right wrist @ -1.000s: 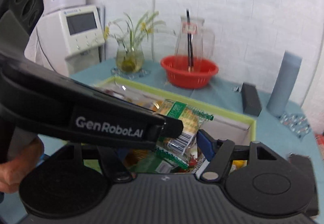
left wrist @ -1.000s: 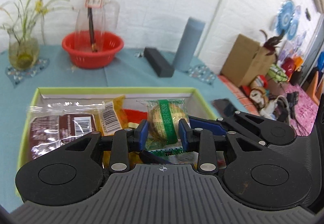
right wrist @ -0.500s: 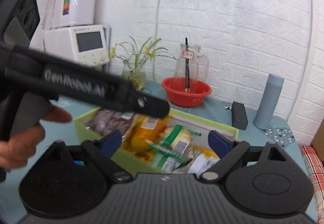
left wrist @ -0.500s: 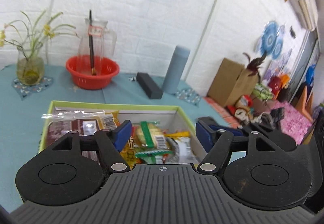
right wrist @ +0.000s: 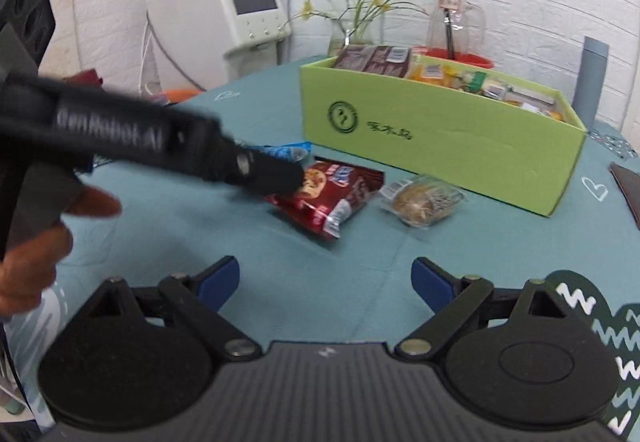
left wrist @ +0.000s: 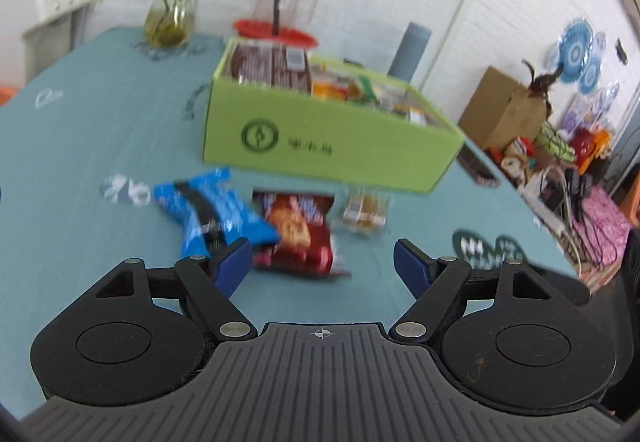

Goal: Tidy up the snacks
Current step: 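Grasp the red cookie packet with the left tool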

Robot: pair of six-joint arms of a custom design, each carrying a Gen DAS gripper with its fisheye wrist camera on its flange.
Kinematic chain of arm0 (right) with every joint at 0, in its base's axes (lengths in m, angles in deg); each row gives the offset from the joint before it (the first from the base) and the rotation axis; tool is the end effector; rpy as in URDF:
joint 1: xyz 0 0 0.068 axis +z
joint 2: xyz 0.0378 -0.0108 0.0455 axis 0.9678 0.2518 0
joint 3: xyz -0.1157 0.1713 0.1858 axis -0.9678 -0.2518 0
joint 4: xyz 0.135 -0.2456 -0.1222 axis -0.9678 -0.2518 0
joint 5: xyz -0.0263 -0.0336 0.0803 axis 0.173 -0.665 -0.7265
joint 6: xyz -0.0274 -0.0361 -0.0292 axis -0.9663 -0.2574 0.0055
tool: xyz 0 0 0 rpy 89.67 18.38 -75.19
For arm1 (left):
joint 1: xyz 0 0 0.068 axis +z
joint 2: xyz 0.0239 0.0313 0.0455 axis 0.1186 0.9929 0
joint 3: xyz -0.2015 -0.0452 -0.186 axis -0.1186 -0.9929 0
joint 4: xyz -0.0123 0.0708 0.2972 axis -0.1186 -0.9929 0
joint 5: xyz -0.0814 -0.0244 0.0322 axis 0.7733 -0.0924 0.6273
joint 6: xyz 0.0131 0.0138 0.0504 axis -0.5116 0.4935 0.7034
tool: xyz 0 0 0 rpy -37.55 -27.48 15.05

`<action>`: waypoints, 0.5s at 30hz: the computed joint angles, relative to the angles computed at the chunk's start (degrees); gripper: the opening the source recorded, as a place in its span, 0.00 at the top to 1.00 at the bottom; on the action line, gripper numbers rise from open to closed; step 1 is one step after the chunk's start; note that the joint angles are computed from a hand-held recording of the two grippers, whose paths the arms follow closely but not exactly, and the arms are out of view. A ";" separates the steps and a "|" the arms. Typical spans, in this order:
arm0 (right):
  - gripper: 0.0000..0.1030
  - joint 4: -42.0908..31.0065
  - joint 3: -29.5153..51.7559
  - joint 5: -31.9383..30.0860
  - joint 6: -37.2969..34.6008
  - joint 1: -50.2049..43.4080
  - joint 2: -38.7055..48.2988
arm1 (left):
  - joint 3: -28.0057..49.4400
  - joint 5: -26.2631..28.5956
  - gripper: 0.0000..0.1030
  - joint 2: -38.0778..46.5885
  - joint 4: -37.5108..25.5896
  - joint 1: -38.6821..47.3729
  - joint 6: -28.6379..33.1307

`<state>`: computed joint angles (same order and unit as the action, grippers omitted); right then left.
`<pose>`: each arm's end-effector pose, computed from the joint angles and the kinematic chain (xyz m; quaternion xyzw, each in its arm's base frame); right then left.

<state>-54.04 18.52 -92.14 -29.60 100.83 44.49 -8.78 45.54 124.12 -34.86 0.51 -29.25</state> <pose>0.2611 0.1258 0.0885 -0.2169 0.8665 0.1133 0.4351 0.2875 -0.0440 0.1244 0.0637 0.8893 -0.2084 0.4020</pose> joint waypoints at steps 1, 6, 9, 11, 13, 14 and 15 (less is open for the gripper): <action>0.10 0.14 0.87 0.15 -0.40 0.70 1.02 | -0.04 0.37 0.42 0.34 -0.34 0.07 0.24; 0.11 -1.56 8.31 0.01 -4.48 2.07 8.80 | 7.00 3.59 0.57 7.50 -5.65 0.63 1.11; 0.11 -3.05 12.92 -1.25 -6.48 1.58 12.90 | 10.18 2.80 0.59 10.97 -5.80 0.27 0.56; 0.11 -4.17 15.69 -2.47 -7.05 1.17 15.27 | 12.28 1.41 0.59 13.12 -5.85 -0.42 0.87; 0.11 -5.41 18.47 -3.19 -7.27 0.99 17.65 | 13.79 -0.13 0.60 14.80 -5.98 -1.14 0.72; 0.11 -5.68 19.51 -3.69 -7.38 0.85 18.62 | 14.50 -0.30 0.63 15.77 -6.15 -1.28 0.91; 0.11 -5.68 19.98 -4.30 -7.09 0.77 19.16 | 15.12 -0.09 0.66 16.68 -6.54 -1.34 1.25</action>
<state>-59.72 38.51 -96.44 -36.70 101.60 63.65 6.34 45.45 140.80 -41.40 -0.83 -28.00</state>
